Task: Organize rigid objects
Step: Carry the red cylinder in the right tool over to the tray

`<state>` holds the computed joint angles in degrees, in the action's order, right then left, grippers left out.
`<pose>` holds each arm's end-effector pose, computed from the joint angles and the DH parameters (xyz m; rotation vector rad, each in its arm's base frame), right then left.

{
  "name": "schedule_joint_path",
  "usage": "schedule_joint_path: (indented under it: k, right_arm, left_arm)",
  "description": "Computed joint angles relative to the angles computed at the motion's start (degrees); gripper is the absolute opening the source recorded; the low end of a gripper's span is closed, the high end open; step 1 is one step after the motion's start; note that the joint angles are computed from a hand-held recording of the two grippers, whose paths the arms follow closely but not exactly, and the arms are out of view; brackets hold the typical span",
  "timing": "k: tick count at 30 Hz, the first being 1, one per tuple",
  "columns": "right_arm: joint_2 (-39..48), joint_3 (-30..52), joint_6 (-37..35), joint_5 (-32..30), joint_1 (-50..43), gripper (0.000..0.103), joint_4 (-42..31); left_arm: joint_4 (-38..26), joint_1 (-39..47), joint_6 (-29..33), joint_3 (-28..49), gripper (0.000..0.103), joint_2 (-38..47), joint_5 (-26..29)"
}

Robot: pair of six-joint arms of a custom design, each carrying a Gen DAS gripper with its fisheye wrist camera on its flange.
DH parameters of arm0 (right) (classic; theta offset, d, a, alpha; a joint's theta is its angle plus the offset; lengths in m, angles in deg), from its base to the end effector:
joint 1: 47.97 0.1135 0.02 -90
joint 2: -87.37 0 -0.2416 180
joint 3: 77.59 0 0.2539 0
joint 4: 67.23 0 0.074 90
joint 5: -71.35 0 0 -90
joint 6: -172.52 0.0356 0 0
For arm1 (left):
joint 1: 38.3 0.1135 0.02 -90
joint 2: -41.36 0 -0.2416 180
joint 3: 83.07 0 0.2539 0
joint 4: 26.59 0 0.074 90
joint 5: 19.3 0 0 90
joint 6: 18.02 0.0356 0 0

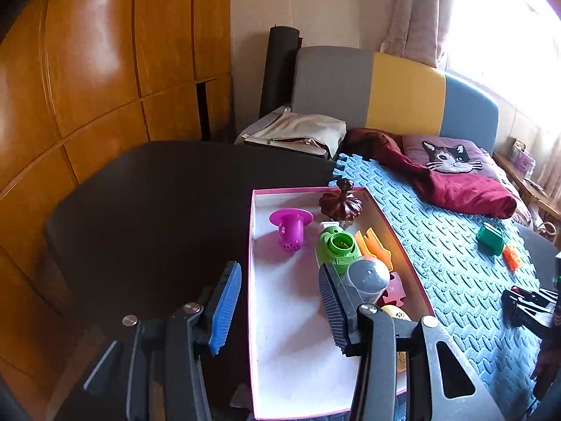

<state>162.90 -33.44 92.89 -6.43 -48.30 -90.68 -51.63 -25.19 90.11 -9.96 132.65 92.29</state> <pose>0.2390 -0.0089 0.1263 0.3183 2.4871 -0.1977 0.3387 0.0654 0.2025 0.2849 2.2476 -0.1517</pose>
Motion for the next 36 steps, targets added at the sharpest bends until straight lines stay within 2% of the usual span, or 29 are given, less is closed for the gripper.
schedule_joint_path:
  k: [11, 22, 27, 36]
  right_arm:
    - [0.54, 2.96, 6.03, -3.75, -0.97, 0.024, -5.25]
    - [-3.58, 4.61, 14.95, -5.32, 8.39, 0.024, -7.72]
    - [-2.77, 9.66, 15.93, -3.84, 15.81, 0.024, -8.26]
    - [5.59, 22.27, 13.81, -1.03, 26.83, 0.024, -7.16]
  left_arm:
    - [0.45, 0.90, 0.48, -1.13, 0.047, -1.03, 1.31]
    - [0.84, 3.23, 0.02, 0.15, 0.047, 0.86, 1.11]
    - [1.02, 4.38, -0.31, 0.74, 0.047, 1.97, 1.03]
    - [0.74, 6.42, -0.72, 2.40, 0.047, 3.45, 1.64]
